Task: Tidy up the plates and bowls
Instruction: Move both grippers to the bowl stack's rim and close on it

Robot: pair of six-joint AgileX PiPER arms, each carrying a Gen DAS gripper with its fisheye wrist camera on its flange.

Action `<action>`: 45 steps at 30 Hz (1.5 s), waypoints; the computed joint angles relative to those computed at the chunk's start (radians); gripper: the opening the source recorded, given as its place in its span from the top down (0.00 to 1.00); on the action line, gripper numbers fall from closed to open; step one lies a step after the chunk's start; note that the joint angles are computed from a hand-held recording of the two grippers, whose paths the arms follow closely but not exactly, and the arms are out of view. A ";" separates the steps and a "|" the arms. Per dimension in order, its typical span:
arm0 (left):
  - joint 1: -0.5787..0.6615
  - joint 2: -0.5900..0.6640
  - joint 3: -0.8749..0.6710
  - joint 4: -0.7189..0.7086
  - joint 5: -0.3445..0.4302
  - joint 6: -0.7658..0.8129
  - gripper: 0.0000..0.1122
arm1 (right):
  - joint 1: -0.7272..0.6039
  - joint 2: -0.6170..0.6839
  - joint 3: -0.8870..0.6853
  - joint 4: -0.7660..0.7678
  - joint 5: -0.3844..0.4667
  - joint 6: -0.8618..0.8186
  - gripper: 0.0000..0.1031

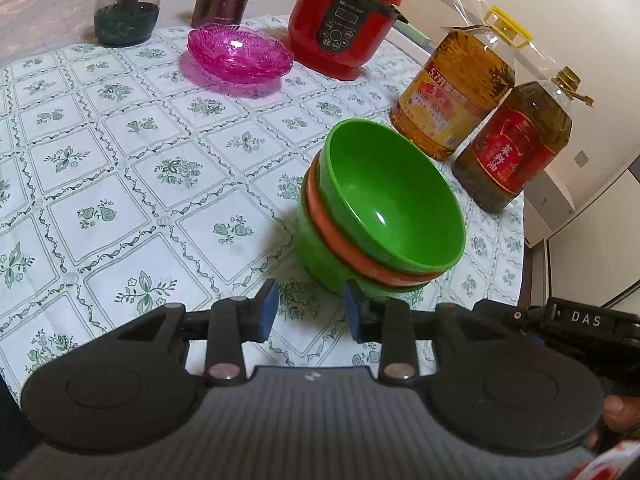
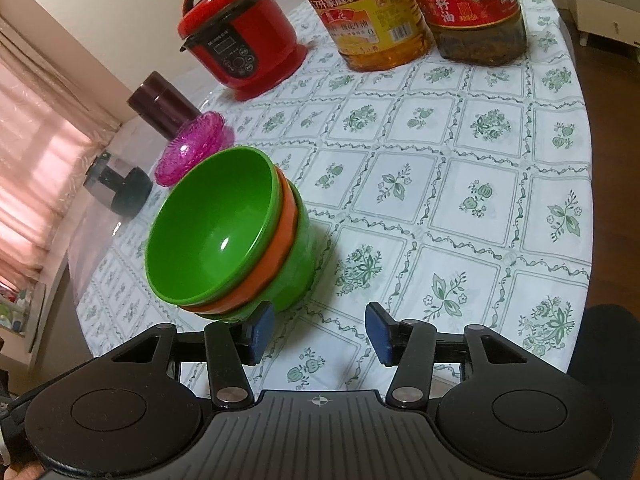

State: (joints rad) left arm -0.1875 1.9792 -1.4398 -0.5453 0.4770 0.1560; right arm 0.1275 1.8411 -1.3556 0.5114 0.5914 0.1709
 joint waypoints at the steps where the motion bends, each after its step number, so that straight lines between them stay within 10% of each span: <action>1: 0.000 0.001 -0.001 0.001 0.000 -0.001 0.72 | 0.000 0.001 0.001 0.000 0.000 0.001 0.50; 16: 0.053 0.037 -0.063 -0.128 0.048 0.069 0.69 | -0.021 0.025 -0.037 0.015 0.004 -0.016 0.50; 45: 0.082 0.435 -0.650 -0.112 0.337 -0.201 0.63 | -0.013 0.377 -0.528 -0.057 0.216 0.046 0.48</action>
State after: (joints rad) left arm -0.1054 2.4145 -2.0895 -0.6573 0.8140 -0.0451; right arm 0.1149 2.2180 -1.8835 0.4544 0.8069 0.2165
